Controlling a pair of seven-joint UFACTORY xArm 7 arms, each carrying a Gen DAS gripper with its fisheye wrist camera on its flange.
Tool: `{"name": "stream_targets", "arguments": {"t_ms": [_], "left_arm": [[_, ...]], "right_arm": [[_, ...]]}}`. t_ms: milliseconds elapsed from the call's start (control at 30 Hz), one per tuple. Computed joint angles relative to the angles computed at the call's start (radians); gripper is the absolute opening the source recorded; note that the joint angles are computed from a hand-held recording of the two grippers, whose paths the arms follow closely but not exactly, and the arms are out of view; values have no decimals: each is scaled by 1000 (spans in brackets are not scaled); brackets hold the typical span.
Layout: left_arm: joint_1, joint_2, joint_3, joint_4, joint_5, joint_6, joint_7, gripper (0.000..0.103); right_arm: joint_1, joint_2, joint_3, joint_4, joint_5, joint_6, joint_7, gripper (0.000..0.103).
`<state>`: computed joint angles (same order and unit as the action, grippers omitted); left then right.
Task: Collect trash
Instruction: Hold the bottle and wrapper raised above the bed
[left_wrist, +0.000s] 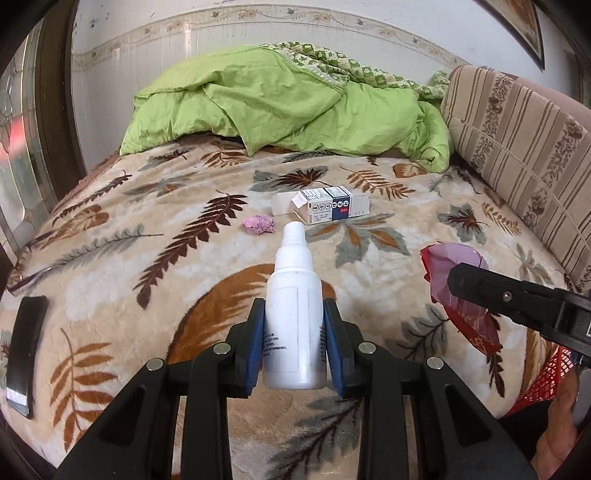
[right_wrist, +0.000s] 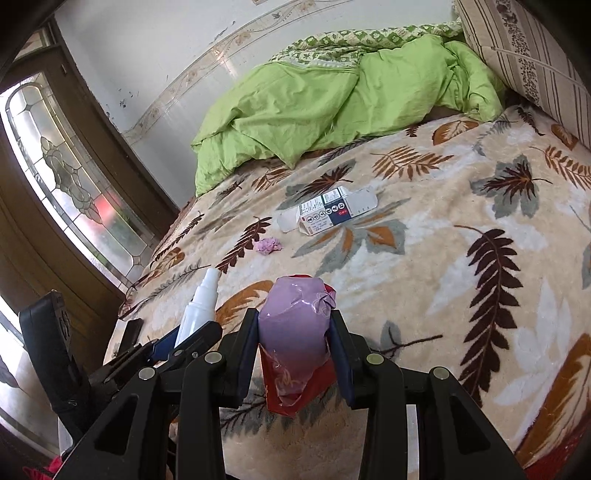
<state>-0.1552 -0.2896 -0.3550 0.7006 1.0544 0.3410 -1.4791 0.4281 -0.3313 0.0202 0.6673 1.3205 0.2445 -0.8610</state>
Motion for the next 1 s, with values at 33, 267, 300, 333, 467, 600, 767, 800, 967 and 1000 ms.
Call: {"name": "stream_targets", "arguments": {"t_ms": [33, 267, 300, 333, 467, 600, 767, 800, 967, 1000], "left_arm": [[1, -2, -1, 0, 3, 4, -1, 29], [-14, 7, -1, 17, 42, 42, -20, 29], [-17, 7, 0, 17, 44, 45, -23, 29], [-19, 7, 0, 18, 47, 50, -27, 29], [-26, 9, 9, 19, 52, 52, -30, 29], [-31, 9, 13, 19, 55, 55, -31, 29], [-36, 11, 14, 21, 56, 60, -33, 29], [-37, 11, 15, 21, 55, 59, -34, 29], [-40, 12, 17, 22, 55, 62, -34, 29], [-41, 12, 16, 23, 55, 63, -35, 29]], "right_arm": [[0, 2, -1, 2, 2, 3, 0, 40], [-8, 11, 0, 8, 21, 11, -5, 40], [-11, 13, 0, 9, 22, 16, -3, 40], [-13, 14, 2, 9, 24, 16, -3, 40], [-19, 16, 6, 11, 31, 17, -13, 40], [-25, 15, 12, 11, 31, 18, -12, 40], [-26, 15, 13, 11, 28, 18, -9, 40], [-25, 16, 12, 11, 33, 17, -14, 40], [-27, 16, 13, 11, 32, 18, -13, 40], [-27, 16, 13, 11, 32, 18, -13, 40]]}}
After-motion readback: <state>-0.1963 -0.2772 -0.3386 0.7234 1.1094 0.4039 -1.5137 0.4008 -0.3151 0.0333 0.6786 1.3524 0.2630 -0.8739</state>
